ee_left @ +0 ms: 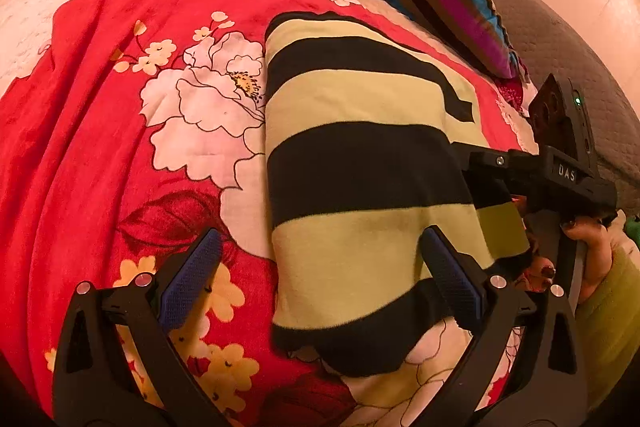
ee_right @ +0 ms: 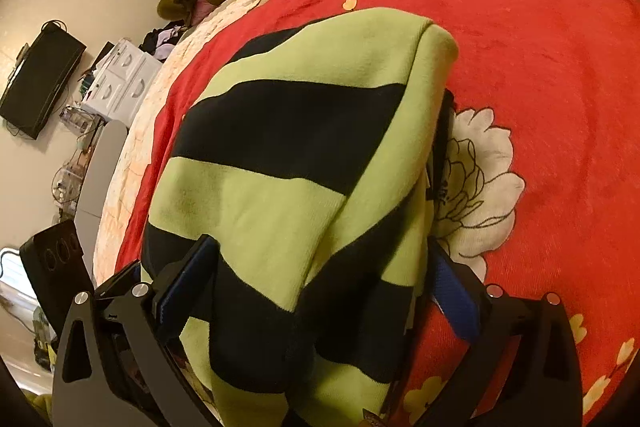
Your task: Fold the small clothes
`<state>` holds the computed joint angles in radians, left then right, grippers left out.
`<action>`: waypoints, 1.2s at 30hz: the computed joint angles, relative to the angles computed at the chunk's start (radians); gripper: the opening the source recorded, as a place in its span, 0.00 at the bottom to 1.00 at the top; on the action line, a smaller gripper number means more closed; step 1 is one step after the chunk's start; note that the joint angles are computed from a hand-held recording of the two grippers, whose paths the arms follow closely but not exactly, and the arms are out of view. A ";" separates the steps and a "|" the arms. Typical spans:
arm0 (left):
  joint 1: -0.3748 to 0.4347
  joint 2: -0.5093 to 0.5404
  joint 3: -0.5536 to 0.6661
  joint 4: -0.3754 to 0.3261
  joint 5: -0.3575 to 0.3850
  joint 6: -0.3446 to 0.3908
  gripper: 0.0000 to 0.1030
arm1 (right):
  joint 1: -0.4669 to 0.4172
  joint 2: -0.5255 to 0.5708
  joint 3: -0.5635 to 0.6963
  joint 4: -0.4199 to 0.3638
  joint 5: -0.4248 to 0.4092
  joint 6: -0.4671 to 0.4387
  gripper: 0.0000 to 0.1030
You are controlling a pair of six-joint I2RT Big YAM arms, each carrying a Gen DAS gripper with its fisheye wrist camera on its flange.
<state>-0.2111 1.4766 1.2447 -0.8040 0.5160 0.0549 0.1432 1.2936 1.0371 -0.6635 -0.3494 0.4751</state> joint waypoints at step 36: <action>-0.015 -0.067 0.005 0.067 0.052 -0.044 0.52 | 0.057 -0.114 -0.042 0.083 0.035 0.046 0.63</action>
